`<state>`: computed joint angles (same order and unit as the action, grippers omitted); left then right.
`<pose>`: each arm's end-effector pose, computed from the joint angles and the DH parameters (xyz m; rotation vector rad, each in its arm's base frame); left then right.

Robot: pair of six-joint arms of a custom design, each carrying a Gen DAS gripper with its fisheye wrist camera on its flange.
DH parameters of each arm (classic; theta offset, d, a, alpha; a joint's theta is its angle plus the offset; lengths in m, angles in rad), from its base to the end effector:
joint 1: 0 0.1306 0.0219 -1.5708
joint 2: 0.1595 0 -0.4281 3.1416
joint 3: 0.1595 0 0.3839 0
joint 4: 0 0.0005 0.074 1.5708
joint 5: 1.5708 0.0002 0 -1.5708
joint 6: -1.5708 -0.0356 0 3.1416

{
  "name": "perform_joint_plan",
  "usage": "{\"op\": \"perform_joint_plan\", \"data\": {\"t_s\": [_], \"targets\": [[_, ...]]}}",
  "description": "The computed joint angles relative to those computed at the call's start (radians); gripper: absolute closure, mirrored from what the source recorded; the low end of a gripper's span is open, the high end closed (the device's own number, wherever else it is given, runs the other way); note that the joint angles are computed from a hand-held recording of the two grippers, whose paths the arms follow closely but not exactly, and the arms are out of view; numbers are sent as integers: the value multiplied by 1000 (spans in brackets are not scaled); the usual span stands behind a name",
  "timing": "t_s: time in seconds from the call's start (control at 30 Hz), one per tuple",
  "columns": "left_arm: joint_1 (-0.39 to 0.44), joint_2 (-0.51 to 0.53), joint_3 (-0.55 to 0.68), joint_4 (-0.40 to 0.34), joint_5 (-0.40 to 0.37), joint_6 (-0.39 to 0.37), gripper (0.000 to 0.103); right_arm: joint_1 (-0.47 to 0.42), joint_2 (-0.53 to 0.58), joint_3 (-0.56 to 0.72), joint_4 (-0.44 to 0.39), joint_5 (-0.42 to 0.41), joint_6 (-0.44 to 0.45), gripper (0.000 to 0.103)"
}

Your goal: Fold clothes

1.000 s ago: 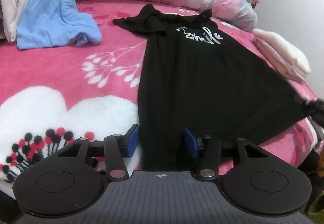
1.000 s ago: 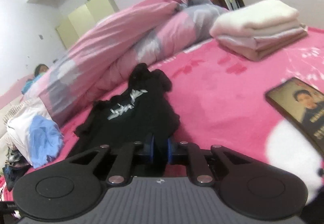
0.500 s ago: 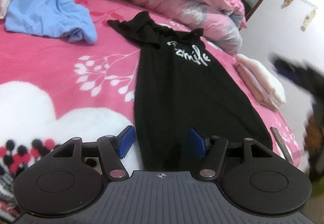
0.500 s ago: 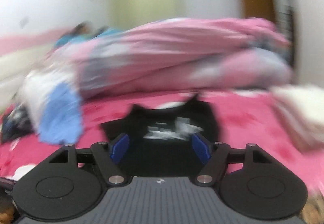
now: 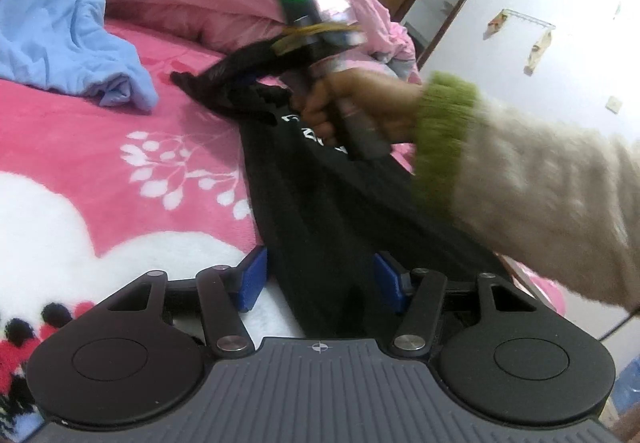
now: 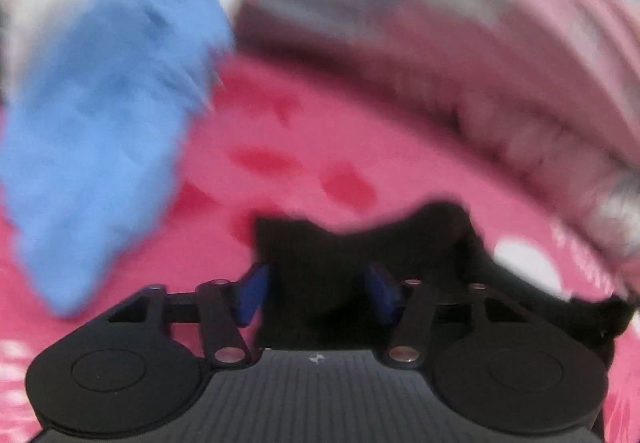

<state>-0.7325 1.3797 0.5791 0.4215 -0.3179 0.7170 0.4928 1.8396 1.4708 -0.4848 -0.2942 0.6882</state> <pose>0.2865 -0.2434 0.2428 -0.1993 1.9765 -0.6508 0.5492 0.3061 0.3001 -1.4404 1.9107 0.2649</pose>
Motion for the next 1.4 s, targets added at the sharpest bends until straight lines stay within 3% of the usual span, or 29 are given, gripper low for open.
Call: {"op": "perform_joint_plan", "data": {"t_s": [0.03, 0.07, 0.1, 0.3, 0.57, 0.67, 0.97, 1.1, 1.17, 1.27, 1.4], "targets": [[1, 1, -3, 10, 3, -1, 45, -4, 31, 44, -58, -5, -19, 65], [2, 3, -6, 20, 7, 2, 45, -13, 38, 72, -106, -33, -32, 89], [4, 4, -10, 32, 12, 6, 45, -22, 45, 100, -154, -60, -45, 102], [7, 9, -18, 63, 21, 21, 44, -42, 51, 251, -248, -230, -222, 102], [4, 17, -23, 80, 15, 19, 44, -22, 169, 453, -226, -336, -555, 102], [6, 22, -24, 90, 17, 17, 44, -2, 210, 494, -220, -354, -616, 102], [-2, 15, -32, 98, 12, 22, 44, 26, 278, 506, -218, -363, -607, 102], [2, 13, -35, 101, 18, 24, 44, 36, 319, 568, -301, -306, -587, 98], [5, 13, -36, 106, 22, 25, 44, 29, 327, 603, -360, -300, -599, 89], [6, 16, -37, 111, 24, 22, 44, -12, 253, 528, -306, -365, -628, 76], [9, 16, -38, 115, 33, 28, 44, -94, 123, 419, -286, -474, -626, 74]]}}
